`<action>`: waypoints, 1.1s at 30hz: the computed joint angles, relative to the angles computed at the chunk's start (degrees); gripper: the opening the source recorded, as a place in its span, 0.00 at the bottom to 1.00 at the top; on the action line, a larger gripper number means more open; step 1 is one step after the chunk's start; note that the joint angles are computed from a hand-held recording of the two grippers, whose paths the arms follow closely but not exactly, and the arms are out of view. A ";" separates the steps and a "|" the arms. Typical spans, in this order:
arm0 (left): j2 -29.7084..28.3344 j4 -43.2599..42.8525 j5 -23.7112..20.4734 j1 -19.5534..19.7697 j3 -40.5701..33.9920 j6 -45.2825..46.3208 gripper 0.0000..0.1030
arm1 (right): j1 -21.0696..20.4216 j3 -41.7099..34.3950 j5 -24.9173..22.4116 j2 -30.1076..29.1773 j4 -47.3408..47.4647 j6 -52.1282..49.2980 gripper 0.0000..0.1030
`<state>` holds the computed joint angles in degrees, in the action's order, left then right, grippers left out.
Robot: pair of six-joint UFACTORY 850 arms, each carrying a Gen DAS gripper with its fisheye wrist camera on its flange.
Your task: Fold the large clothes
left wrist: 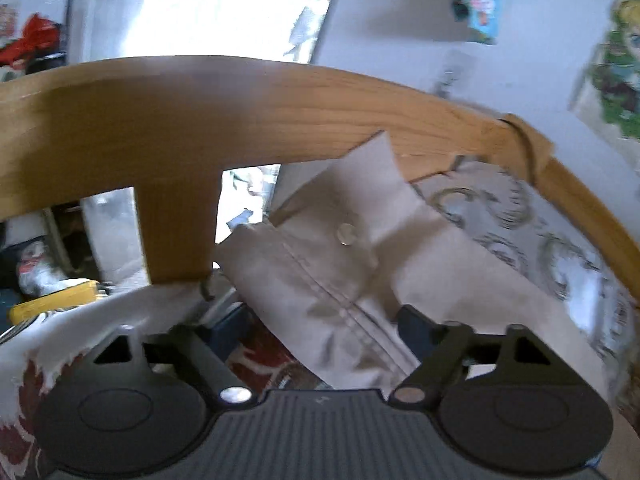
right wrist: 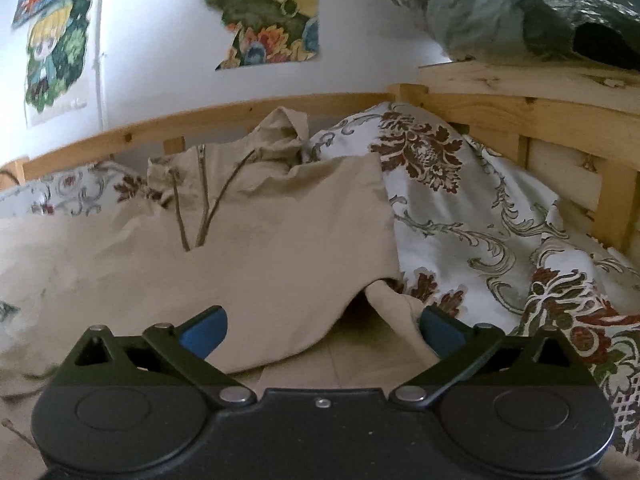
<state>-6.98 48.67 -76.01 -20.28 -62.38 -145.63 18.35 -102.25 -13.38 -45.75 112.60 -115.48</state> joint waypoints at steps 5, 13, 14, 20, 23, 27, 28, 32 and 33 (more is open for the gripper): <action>-2.63 -0.48 -3.68 0.35 -2.68 1.68 0.36 | 0.28 0.04 0.46 -0.41 0.93 -1.72 0.99; -11.02 3.60 -19.04 -4.39 -12.07 12.29 0.18 | 0.29 0.22 -0.15 -0.21 -1.11 -0.05 0.99; -12.33 5.48 -21.31 -5.25 -13.59 14.07 0.13 | 0.25 0.20 -0.34 -0.18 -1.02 -0.01 0.99; -17.16 24.41 -24.25 -9.45 -22.64 26.33 0.06 | -0.21 1.28 -2.40 0.80 4.32 -4.15 0.99; -19.95 34.58 -19.08 -10.82 -28.22 33.98 0.05 | -0.46 2.11 -3.45 1.42 7.42 -7.38 0.98; -25.36 44.38 -6.75 -12.73 -37.32 43.61 0.05 | -0.82 3.39 -4.64 2.36 11.99 -11.27 0.98; -27.14 45.44 -2.96 -12.95 -39.93 45.32 0.05 | -0.84 3.69 -4.68 2.54 14.27 -13.42 0.98; -34.96 42.74 11.21 -13.16 -51.13 49.00 0.06 | -0.57 5.02 -4.45 3.06 28.99 -27.59 0.98; -36.18 39.39 16.54 -12.89 -53.26 50.12 0.10 | -0.53 5.13 -4.35 3.04 31.65 -29.99 0.98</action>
